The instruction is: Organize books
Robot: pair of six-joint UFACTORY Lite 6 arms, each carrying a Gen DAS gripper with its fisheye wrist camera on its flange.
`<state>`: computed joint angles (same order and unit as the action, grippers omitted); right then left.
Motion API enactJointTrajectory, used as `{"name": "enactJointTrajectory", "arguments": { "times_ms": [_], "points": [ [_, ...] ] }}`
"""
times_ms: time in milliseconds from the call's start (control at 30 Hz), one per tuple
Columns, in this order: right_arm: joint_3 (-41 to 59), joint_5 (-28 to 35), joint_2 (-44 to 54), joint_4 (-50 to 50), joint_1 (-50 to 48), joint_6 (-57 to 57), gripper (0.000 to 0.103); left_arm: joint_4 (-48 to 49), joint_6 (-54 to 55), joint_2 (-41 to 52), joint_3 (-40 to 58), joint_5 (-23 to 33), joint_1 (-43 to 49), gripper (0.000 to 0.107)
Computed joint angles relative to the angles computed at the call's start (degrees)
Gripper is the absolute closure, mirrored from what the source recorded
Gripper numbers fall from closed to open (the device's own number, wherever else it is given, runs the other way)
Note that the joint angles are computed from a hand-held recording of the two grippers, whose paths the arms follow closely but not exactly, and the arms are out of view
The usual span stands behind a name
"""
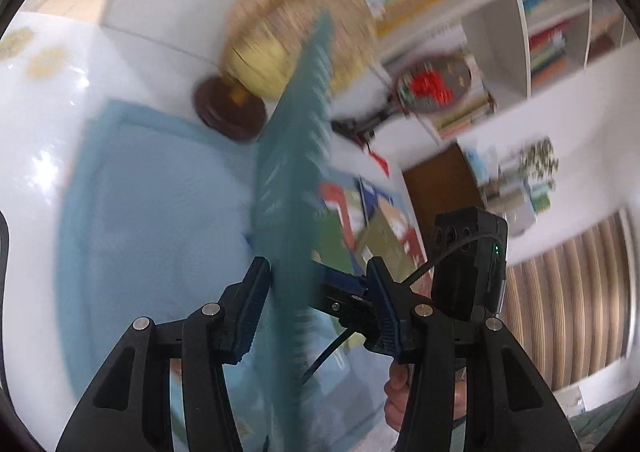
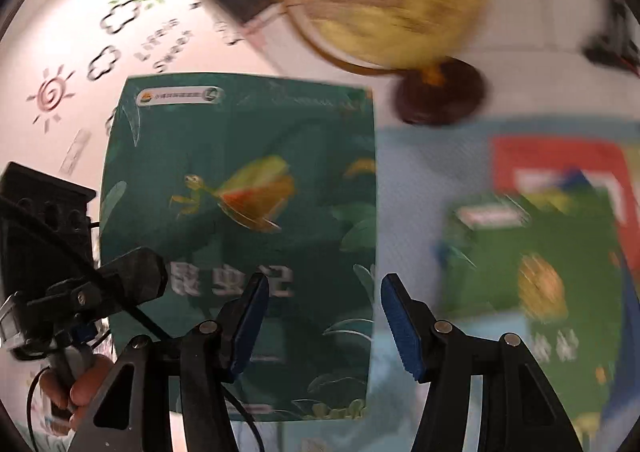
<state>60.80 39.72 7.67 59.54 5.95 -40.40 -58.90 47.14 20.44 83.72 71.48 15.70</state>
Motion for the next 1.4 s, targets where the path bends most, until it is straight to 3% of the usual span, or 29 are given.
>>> {"name": "enactJointTrajectory", "arguments": {
  "times_ms": [133, 267, 367, 567, 733, 767, 833, 967, 1133, 1300, 1400],
  "points": [
    [-12.7, 7.5, -7.8, 6.0, -11.9, -8.1, 0.046, -2.6, -1.9, -6.6, -8.3, -4.2, -7.9, 0.061],
    [-17.7, 18.6, -10.5, 0.0, -31.4, -15.6, 0.046, -8.1, -3.8, -11.8, -14.5, -6.3, -16.6, 0.056],
    [-17.5, 26.1, -9.2, -4.6, -44.2, -20.5, 0.046, -10.1, -7.6, -14.6, -19.6, -12.4, -27.2, 0.056],
    [-11.2, 30.6, -3.2, -14.5, -62.7, -26.9, 0.047, -8.7, -13.9, -21.4, -26.1, -24.0, -39.8, 0.056],
    [-6.0, 31.0, -1.4, -20.9, -70.8, -31.5, 0.044, 4.8, -27.9, -27.4, -29.8, -31.6, -39.9, 0.055],
    [-6.4, 30.6, -2.5, -21.7, -71.2, -32.6, 0.039, 9.5, -32.5, -28.3, -30.2, -33.6, -39.7, 0.054],
    [-6.9, 29.5, -3.4, -22.1, -70.7, -34.6, 0.038, 15.2, -37.0, -29.4, -31.5, -35.4, -37.3, 0.053],
    [-12.6, 27.4, -5.8, -22.8, -65.8, -34.8, 0.038, 29.3, -46.0, -22.7, -28.3, -39.0, -34.5, 0.051],
    [-20.8, 19.6, -14.1, -20.2, -53.8, -30.8, 0.038, 30.8, -46.6, -12.5, -25.0, -42.0, -33.8, 0.051],
    [-22.5, 13.4, -11.2, -18.4, -44.8, -25.6, 0.053, 29.7, -43.4, -11.3, -26.4, -43.7, -36.4, 0.051],
    [-23.4, 11.3, -10.5, -18.2, -43.0, -24.5, 0.054, 21.0, -34.2, -10.7, -26.2, -40.4, -36.8, 0.051]
  ]
}}
